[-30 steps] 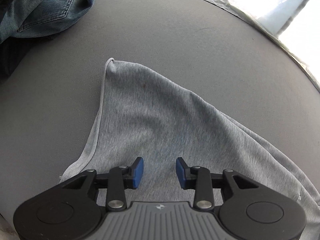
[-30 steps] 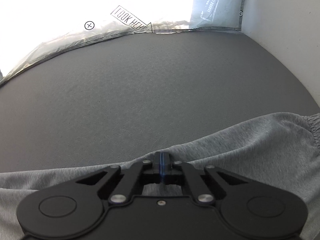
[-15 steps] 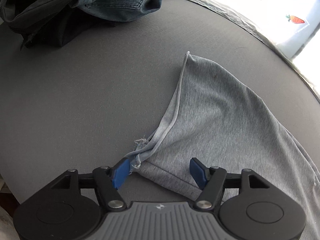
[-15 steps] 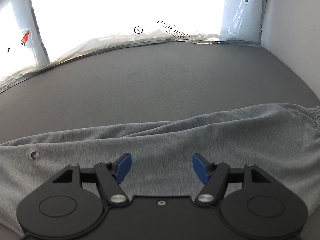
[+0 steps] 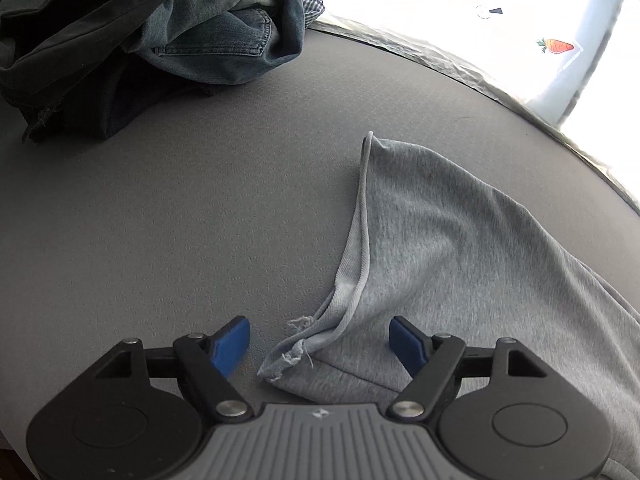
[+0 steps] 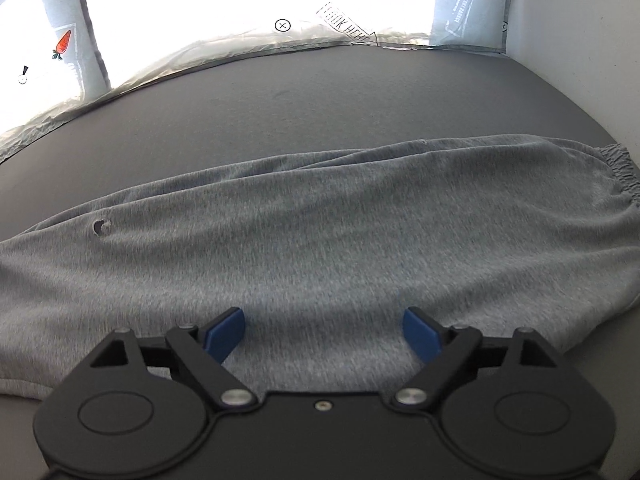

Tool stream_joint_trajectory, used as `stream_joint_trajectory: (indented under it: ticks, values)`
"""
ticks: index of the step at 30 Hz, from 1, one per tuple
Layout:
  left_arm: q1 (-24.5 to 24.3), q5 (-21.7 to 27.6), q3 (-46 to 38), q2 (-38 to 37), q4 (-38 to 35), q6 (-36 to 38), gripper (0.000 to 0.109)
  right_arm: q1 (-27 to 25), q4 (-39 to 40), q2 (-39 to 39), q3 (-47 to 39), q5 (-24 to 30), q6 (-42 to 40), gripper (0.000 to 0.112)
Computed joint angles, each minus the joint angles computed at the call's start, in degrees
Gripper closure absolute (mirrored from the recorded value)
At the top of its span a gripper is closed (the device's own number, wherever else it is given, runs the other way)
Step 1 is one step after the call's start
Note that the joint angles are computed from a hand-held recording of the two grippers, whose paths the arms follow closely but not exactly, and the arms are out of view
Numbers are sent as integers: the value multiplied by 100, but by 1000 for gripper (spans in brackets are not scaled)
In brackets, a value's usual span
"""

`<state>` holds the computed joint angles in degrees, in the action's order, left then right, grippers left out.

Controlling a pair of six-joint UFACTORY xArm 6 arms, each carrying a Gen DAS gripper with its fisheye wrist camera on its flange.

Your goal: Fold clothes

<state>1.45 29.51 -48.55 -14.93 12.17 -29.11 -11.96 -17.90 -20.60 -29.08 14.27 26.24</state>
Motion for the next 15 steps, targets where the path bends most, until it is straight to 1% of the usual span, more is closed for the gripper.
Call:
stream_joint_trajectory:
  ticks: [3, 4, 5, 6, 7, 8, 10, 13, 15]
  values:
    - [35, -311, 129, -4, -936, 1176, 33, 78, 81, 68, -68, 47, -186, 23]
    - [22, -435, 199, -29, -969, 1272, 35, 105, 140, 91, -91, 68, -273, 23]
    - [-4, -575, 280, -57, -779, 1128, 50, 135, 235, 117, -113, 97, -386, 23]
    - [-25, -692, 351, -86, -611, 976, 59, 158, 295, 142, -130, 117, -470, 23]
    - [-34, -743, 387, -105, -434, 782, 75, 177, 274, 162, -144, 138, -496, 23]
    - [-27, -772, 408, -121, -497, 693, 89, 194, 175, 183, -159, 149, -490, 23]
    - [-10, -829, 449, -152, -788, 592, 103, 222, 208, 263, -206, 123, -663, 23]
    - [-36, -846, 418, -217, -1598, 679, 104, 252, 731, 366, -279, 112, -1114, 23]
    - [-136, -889, 346, -241, -1898, 824, 104, 266, 1038, 410, -314, 94, -1364, 23]
